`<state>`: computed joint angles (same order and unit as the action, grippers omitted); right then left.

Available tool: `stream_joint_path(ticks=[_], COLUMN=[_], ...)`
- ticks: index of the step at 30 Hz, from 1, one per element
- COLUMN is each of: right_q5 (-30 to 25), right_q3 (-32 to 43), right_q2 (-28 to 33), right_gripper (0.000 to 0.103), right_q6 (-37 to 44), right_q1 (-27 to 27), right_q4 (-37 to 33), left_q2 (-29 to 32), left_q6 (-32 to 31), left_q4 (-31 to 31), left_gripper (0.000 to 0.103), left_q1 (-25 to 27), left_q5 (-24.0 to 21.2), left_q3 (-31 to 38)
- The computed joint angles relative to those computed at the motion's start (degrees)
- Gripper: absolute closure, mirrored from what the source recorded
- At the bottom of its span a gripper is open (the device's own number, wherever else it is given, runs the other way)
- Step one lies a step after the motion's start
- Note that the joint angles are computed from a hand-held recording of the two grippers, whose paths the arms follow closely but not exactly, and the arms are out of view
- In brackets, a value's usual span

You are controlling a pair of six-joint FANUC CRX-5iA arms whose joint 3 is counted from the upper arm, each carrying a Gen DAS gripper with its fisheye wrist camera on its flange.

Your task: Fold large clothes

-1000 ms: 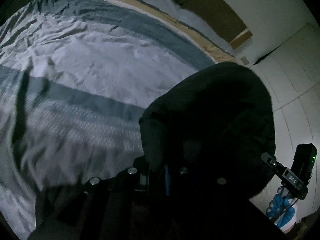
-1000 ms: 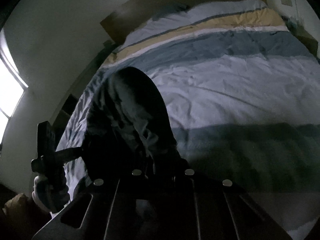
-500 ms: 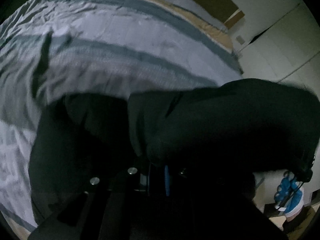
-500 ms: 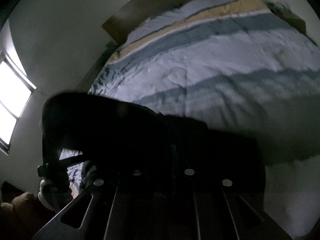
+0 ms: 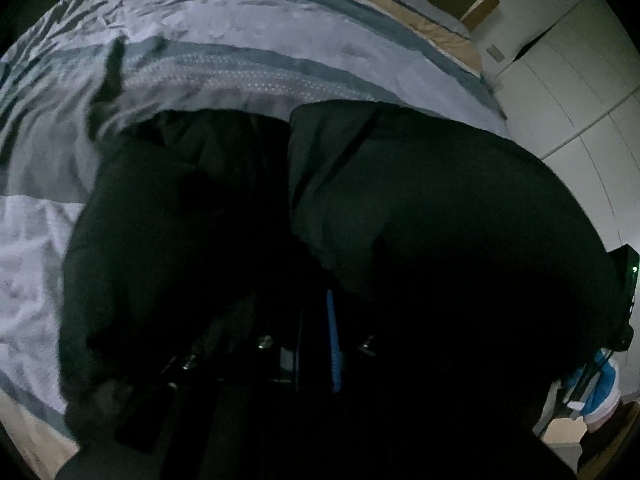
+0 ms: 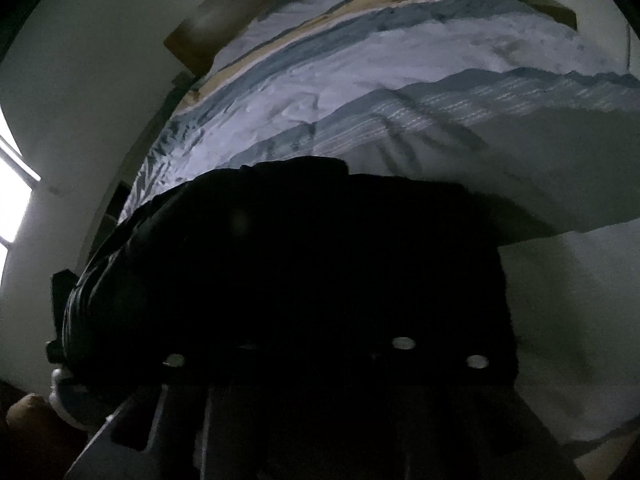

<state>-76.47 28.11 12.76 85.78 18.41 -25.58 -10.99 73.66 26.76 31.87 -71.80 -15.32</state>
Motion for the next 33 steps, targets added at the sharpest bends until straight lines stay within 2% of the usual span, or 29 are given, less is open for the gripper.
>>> stream_joint_path(ticks=[9, 10, 12, 14, 18, 24, 29, 33], right_q5=[-2.6, -2.9, -3.1, -3.0, -3.4, -3.4, -2.6, -2.5], right_q3=[2.6, 3.3, 4.8, 6.7, 11.2, 13.5, 11.6, 7.6], right_q2=[-1.5, -1.7, -1.7, -1.3, 1.2, 3.9, 4.4, 3.4], right_gripper=[0.049, 0.047, 0.046, 0.043, 0.042, 0.039, 0.032, 0.03], right_q6=[1.2, 1.5, 1.7, 1.7, 1.6, 2.8, 5.5, 8.1], right_q1=[0.0, -0.1, -0.1, 0.2, 2.1, 5.5, 7.8, 8.6], right_q4=[3.8, 3.7, 3.4, 3.0, 2.3, 3.0, 4.7, 5.9], left_q2=[-3.0, -3.2, -3.4, -2.8, 0.6, 5.3, 7.2, 7.4], left_q6=[1.9, 2.1, 2.3, 2.4, 4.0, 8.1, 8.4, 8.4], left_q4=[-0.8, -0.9, -0.4, 0.5, -0.2, -1.4, -2.9, -5.3], left_gripper=[0.091, 0.088, 0.076, 0.071, 0.065, 0.063, 0.063, 0.063], left_q1=[4.9, 5.0, 5.1, 4.6, 0.1, -6.6, -11.0, -12.9], left_q5=[-5.1, -5.2, -5.0, -4.7, -3.0, 0.5, 3.0, 3.3], left_q3=[4.1, 4.6, 6.3, 8.1, 13.1, 16.0, 15.8, 13.5])
